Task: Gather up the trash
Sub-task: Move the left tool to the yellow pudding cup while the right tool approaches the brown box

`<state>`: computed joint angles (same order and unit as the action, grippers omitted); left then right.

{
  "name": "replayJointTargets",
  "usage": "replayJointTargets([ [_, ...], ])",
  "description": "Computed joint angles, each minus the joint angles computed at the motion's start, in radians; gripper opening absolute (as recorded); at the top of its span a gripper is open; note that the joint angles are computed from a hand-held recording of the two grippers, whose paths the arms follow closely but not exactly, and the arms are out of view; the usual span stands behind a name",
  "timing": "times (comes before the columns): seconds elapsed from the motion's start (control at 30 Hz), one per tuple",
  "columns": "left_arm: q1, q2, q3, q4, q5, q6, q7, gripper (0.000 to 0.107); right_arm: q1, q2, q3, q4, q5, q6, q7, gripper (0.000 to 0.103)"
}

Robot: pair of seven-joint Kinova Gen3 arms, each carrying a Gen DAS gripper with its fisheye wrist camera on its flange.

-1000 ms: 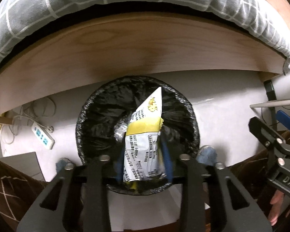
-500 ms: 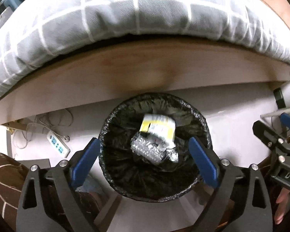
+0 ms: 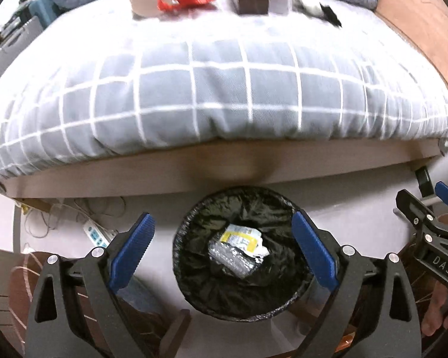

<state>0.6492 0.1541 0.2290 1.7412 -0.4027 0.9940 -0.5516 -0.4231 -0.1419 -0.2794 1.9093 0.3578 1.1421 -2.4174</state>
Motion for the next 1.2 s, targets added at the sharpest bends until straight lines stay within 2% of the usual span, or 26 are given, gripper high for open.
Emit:
replayJointTargets([
  [0.27, -0.034, -0.049, 0.0, -0.032, -0.02, 0.037, -0.007, 0.092, -0.004, 0.0, -0.009, -0.052, 0.037, -0.001, 0.013, 0.095],
  [0.7, -0.116, -0.068, -0.017, -0.139, -0.063, 0.088, -0.069, 0.092, 0.012, 0.056, 0.03, -0.19, 0.087, -0.012, 0.096, 0.095],
  [0.97, -0.173, -0.053, -0.049, -0.215, -0.076, 0.094, -0.121, 0.092, -0.007, 0.139, 0.059, -0.317, 0.126, -0.01, 0.139, 0.095],
  [1.2, -0.228, 0.002, -0.09, -0.302, -0.063, 0.104, -0.179, 0.092, -0.05, 0.237, 0.097, -0.443, 0.133, -0.021, 0.199, 0.095],
])
